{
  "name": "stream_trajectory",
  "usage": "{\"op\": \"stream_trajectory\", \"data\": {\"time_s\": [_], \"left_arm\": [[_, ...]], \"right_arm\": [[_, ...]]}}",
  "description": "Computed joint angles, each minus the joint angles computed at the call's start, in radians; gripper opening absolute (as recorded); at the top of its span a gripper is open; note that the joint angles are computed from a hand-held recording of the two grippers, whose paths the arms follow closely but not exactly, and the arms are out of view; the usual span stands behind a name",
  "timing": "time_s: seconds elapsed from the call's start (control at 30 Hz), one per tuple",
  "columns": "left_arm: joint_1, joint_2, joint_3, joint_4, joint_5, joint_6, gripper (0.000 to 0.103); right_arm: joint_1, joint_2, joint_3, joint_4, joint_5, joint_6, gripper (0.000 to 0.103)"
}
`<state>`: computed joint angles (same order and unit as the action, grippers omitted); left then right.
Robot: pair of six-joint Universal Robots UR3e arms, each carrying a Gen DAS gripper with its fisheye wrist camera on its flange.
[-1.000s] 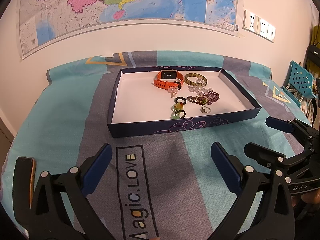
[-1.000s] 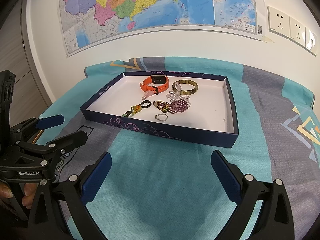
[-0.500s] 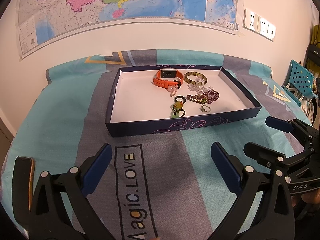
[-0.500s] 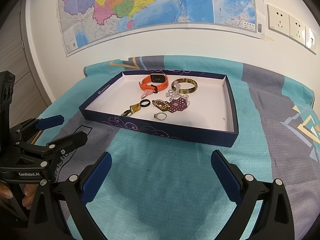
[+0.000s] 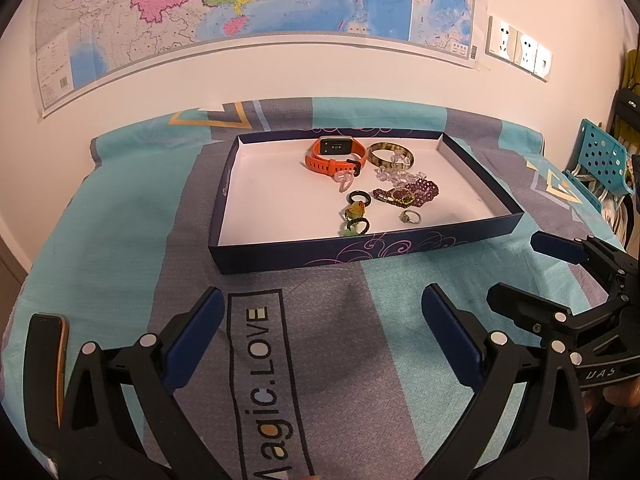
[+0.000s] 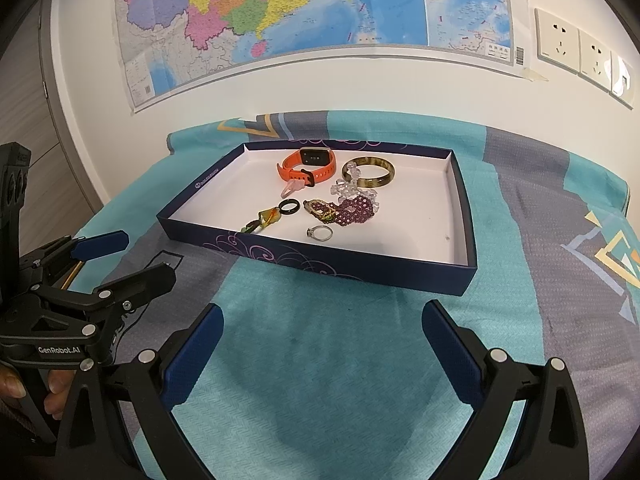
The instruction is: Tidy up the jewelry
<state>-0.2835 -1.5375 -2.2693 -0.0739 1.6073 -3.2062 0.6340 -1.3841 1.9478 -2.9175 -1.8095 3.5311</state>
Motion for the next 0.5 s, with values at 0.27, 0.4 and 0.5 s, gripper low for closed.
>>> {"op": "stream_trajectory", "data": {"time_s": [0.27,0.4,0.5], "left_arm": [[-0.004,-0.004,0.003,0.002,0.004,-0.001,0.097],[-0.009,-0.012,0.011,-0.001,0.007,-0.003,0.097],[-0.011,-0.015,0.013,-0.001,0.009,-0.004,0.097]], "right_arm": [[-0.004,-0.001,0.002,-0.002,0.004,-0.002,0.096],[-0.005,-0.003,0.004,-0.001,0.006,-0.002,0.096],[-0.006,-0.003,0.004,0.0,0.006,-0.001,0.096]]}}
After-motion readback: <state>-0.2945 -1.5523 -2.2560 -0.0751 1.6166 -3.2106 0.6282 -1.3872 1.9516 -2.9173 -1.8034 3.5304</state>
